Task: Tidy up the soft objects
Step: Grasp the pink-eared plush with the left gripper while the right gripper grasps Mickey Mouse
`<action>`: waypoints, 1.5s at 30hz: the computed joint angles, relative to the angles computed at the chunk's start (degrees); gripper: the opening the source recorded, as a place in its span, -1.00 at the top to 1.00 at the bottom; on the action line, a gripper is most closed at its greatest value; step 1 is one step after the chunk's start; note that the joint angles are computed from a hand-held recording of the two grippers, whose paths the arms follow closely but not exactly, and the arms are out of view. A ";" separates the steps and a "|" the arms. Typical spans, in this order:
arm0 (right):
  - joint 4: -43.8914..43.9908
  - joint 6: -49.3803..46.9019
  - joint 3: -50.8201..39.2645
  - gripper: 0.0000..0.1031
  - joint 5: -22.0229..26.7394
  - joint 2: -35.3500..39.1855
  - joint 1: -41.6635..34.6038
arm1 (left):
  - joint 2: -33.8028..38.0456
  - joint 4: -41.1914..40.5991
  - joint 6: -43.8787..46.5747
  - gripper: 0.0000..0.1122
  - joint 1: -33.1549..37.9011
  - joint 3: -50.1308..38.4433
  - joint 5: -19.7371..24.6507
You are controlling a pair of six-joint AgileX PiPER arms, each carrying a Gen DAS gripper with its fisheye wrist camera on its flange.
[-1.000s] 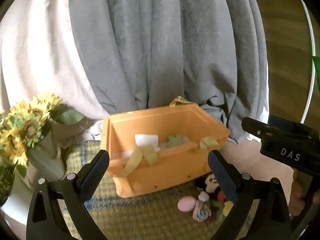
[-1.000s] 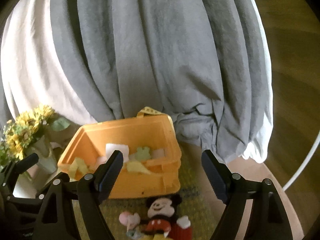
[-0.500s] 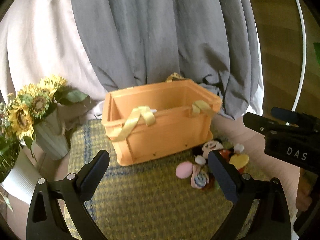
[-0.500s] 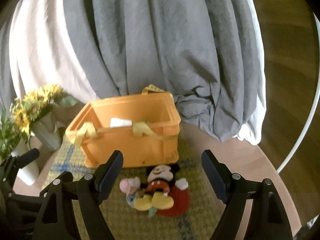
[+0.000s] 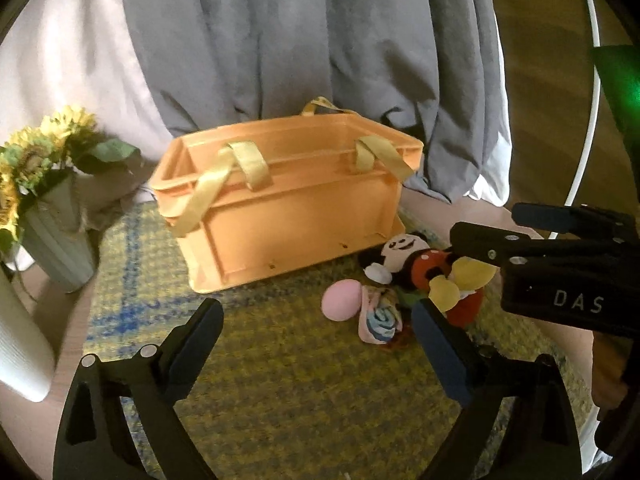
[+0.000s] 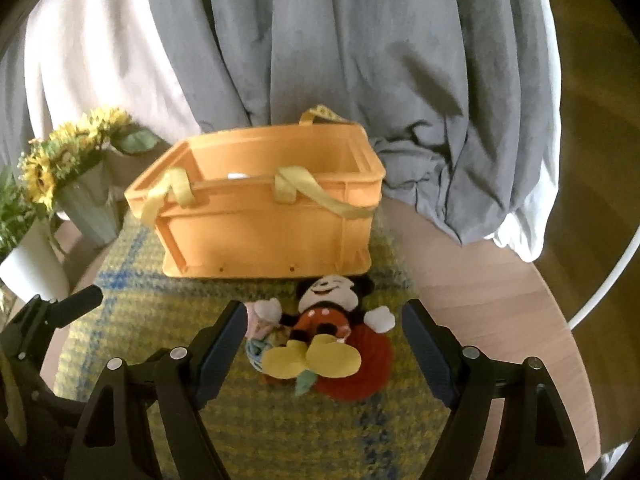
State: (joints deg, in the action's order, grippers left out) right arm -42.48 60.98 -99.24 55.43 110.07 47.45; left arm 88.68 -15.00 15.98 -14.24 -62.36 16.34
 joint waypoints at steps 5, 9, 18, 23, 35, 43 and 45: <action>3.69 -3.62 -1.18 -0.44 0.01 1.78 -1.72 | 3.21 -7.28 7.57 -0.61 -0.02 -1.05 0.15; 6.08 -6.02 -2.39 -0.39 0.06 3.30 -2.73 | 5.47 -9.93 11.18 -0.52 -0.65 -1.60 -0.11; 10.88 -11.96 -8.25 -0.28 2.23 8.02 -4.67 | 11.20 -16.37 18.05 -0.34 -1.56 -5.17 2.01; 12.58 -14.38 -11.81 -0.24 3.94 10.69 -5.60 | 14.81 -18.73 19.51 -0.21 -1.39 -9.13 5.26; 18.89 -19.06 -16.75 0.00 6.86 15.19 -8.74 | 19.06 -18.66 19.31 -0.02 -2.17 -13.80 8.28; 20.73 -17.57 -11.33 0.17 2.30 12.49 -9.71 | 19.57 -19.65 21.02 0.39 -2.46 -14.01 8.18; 20.67 -16.52 -9.83 0.17 1.15 11.55 -9.98 | 19.50 -19.24 20.17 0.40 -2.36 -14.23 8.63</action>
State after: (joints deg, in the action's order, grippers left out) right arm -21.81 44.47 -109.06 56.58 121.62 37.47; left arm 108.17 -34.24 36.14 -16.61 -76.59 24.97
